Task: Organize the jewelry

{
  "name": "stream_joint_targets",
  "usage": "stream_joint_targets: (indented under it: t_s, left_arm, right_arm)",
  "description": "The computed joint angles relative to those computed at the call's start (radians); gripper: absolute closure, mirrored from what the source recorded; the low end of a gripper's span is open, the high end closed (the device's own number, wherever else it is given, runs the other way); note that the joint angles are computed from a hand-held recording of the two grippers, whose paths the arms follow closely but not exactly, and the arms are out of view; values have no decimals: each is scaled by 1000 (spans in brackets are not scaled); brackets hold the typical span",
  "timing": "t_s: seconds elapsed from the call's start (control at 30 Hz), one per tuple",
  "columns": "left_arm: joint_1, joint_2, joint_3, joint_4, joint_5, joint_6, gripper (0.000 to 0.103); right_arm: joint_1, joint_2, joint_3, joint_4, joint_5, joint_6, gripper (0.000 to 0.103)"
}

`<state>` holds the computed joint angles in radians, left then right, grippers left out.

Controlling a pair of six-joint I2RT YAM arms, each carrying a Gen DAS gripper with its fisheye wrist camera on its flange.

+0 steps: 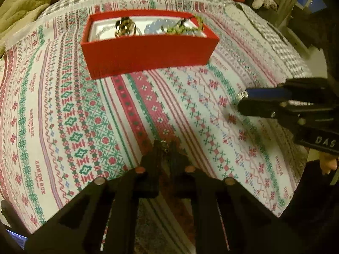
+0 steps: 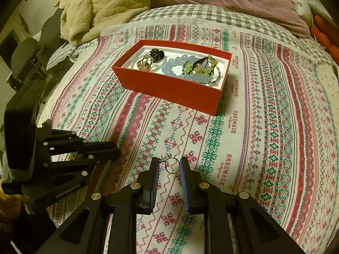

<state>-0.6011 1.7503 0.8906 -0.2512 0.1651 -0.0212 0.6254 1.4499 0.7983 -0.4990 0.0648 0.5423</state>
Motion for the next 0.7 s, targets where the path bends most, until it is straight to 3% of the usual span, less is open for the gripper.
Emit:
stream_joint_targets:
  t_s: [0.2, 0.7]
  left_arm:
    - [58, -50, -8, -15, 100, -24, 102]
    - [115, -123, -40, -33, 136, -26, 102]
  right_arm:
    - [0, -8, 3, -8, 5, 4, 83]
    - [6, -2, 11, -9, 6, 8, 83]
